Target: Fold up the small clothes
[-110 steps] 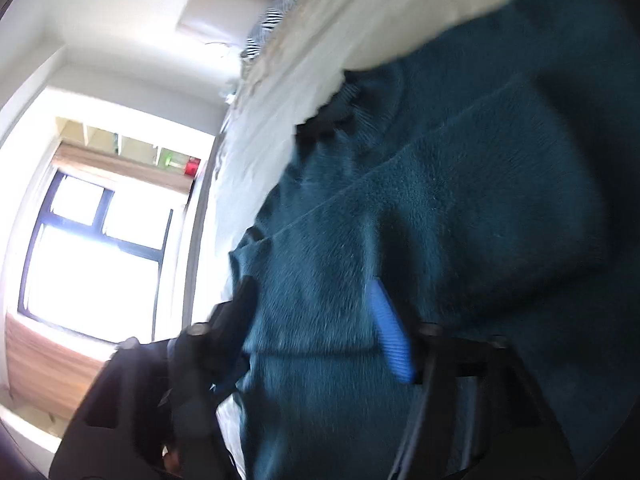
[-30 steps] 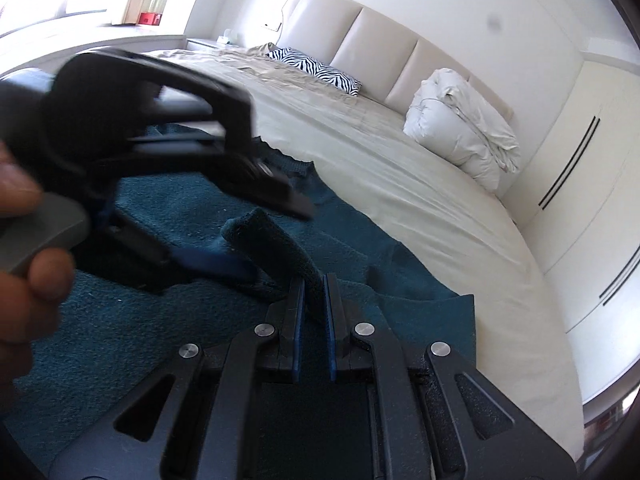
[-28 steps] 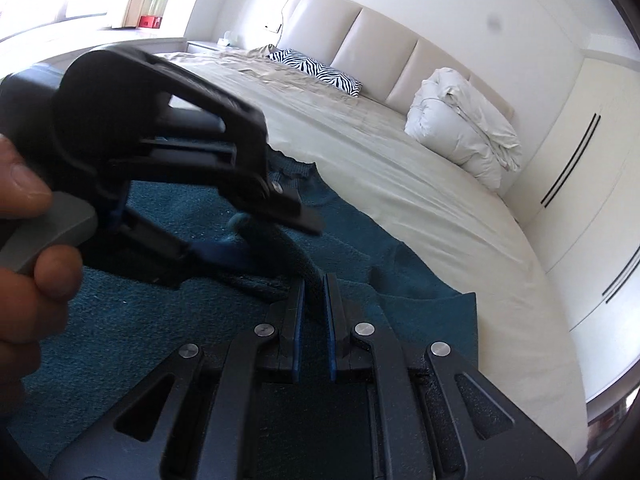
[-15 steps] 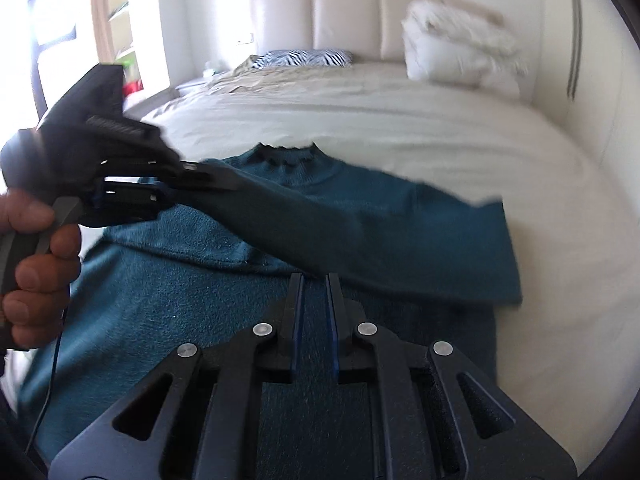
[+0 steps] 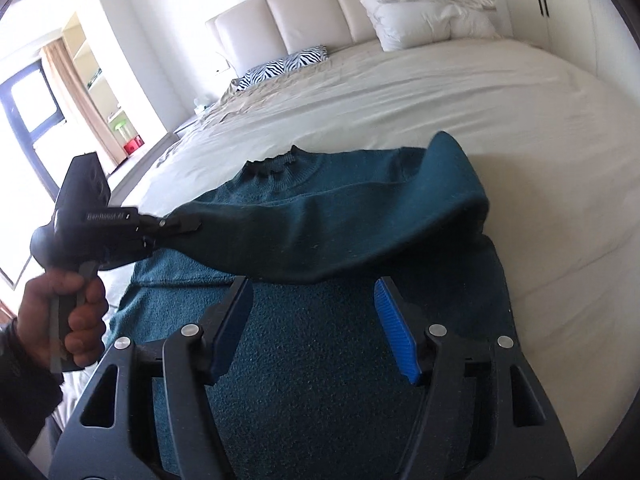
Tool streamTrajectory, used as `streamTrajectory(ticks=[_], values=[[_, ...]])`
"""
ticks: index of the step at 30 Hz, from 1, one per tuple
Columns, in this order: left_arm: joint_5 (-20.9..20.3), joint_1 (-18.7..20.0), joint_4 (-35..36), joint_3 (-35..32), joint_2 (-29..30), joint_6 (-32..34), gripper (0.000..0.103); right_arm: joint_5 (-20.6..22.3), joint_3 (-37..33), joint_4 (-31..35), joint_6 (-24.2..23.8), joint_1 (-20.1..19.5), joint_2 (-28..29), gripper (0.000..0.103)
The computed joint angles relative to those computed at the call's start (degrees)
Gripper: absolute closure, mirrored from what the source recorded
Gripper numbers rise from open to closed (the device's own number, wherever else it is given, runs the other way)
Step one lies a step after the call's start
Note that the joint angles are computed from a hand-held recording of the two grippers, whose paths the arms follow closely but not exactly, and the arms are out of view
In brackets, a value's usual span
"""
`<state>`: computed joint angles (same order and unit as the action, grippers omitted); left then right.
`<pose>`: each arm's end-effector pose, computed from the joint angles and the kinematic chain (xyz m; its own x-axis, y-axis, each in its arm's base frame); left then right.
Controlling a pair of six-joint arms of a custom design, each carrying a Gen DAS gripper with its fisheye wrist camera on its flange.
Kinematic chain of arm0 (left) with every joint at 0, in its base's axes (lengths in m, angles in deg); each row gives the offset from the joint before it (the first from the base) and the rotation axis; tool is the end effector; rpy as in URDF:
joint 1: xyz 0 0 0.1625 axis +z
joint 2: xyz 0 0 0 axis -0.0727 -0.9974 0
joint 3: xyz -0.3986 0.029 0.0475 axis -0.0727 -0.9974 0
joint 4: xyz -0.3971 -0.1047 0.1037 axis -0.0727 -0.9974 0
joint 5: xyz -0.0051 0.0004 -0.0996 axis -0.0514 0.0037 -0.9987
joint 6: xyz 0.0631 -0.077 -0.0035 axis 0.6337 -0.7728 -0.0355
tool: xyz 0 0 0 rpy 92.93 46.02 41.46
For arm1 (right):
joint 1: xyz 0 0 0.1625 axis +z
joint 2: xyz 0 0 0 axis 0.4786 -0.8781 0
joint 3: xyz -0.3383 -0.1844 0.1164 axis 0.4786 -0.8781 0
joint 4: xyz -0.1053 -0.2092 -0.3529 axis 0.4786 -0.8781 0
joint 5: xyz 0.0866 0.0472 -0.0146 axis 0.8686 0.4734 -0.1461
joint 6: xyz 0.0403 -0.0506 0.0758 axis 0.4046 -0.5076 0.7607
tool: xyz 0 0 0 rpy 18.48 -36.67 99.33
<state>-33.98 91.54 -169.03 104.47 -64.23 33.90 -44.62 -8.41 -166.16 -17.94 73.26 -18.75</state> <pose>0.1256 -0.6401 0.3651 -0.9730 -0.2269 -0.0427 -0.1371 0.7168 -0.6837 0.2843 -0.7467 0.1152 -0.7772 -0.5802 0.2435 -0.6292 0.7212 -0.2897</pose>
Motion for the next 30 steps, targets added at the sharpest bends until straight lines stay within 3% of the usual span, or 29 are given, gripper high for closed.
streamTrajectory(ticks=[9, 18, 28, 30], values=[[0.4, 0.8, -0.6, 0.1, -2.1, 1.7, 0.094, 4.7, -7.9, 7.2, 8.9, -2.3, 3.0, 0.041], [-1.8, 5.2, -1.2, 1.0, -3.6, -0.9, 0.094, 10.6, -16.0, 14.9, 23.3, -7.0, 7.2, 0.041], [-5.1, 6.8, -1.8, 2.2, -2.8, -1.1, 0.094, 17.6, -19.7, 15.6, 31.6, -11.0, 9.1, 0.041], [-5.1, 6.7, -2.1, 2.5, -2.7, -0.9, 0.094, 20.6, -20.2, 15.2, 34.7, -11.9, 9.4, 0.041]])
